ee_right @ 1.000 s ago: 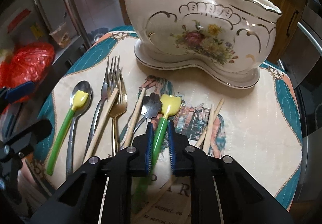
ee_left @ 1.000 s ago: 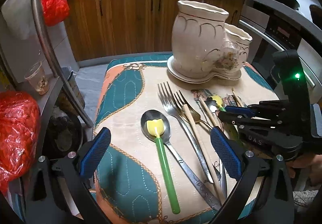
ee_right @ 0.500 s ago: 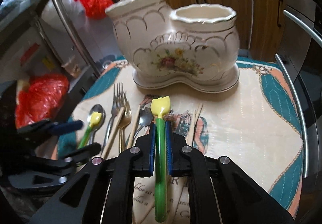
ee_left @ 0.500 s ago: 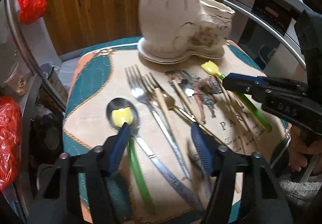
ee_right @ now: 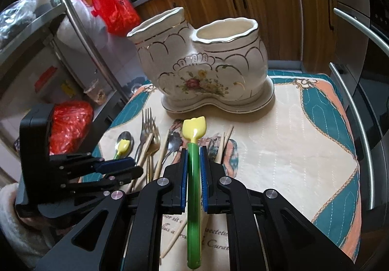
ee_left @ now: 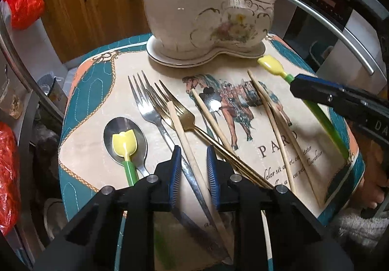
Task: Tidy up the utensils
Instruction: 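Close the left gripper on a wooden chopstick while the right gripper lifts the green spoon, then lift the chopstick and green spoon up and carry both over the ceramic holder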
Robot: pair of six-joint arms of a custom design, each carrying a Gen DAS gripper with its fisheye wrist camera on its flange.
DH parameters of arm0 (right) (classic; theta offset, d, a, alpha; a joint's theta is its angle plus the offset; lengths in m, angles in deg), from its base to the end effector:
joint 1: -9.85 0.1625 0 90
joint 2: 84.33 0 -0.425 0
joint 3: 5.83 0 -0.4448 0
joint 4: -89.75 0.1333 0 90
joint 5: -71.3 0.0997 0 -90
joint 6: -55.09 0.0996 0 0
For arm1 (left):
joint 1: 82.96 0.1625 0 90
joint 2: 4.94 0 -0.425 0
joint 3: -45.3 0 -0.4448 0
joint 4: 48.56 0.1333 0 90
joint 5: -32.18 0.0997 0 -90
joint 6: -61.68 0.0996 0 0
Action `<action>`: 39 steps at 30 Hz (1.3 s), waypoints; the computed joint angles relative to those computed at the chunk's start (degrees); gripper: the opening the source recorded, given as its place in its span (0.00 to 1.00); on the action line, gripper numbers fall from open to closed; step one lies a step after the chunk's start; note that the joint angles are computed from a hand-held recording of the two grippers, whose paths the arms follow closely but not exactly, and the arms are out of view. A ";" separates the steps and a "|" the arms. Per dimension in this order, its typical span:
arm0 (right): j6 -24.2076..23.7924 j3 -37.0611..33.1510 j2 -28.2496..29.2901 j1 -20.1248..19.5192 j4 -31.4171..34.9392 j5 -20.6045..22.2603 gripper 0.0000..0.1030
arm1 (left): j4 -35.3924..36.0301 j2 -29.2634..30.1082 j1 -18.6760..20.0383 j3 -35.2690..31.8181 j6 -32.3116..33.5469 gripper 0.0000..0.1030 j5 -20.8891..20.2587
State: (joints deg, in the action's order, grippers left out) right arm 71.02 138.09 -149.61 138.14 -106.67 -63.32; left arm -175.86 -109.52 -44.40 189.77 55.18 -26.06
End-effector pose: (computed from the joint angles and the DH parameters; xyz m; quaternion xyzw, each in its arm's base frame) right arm 0.2893 -0.2642 0.0962 0.0847 -0.8987 0.3656 0.2268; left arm -0.1423 -0.3510 0.1995 0.3732 0.8862 -0.1135 0.2499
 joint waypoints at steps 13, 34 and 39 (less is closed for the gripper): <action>-0.74 1.14 -1.11 -0.41 -0.90 1.13 0.11 | -1.66 4.70 0.19 -1.35 -0.41 0.21 -0.03; -12.23 -1.84 -3.63 2.06 -11.65 0.17 0.11 | -17.37 -3.70 -1.39 -3.08 8.73 0.06 -3.20; -18.90 -5.61 -3.55 0.83 -17.22 1.66 0.11 | -28.01 4.42 -0.72 -9.59 13.29 0.06 -6.32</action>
State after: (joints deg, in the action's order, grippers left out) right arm 52.11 132.48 -153.16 138.97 -123.89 -61.66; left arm -203.88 -105.10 -45.12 180.18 68.47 -32.37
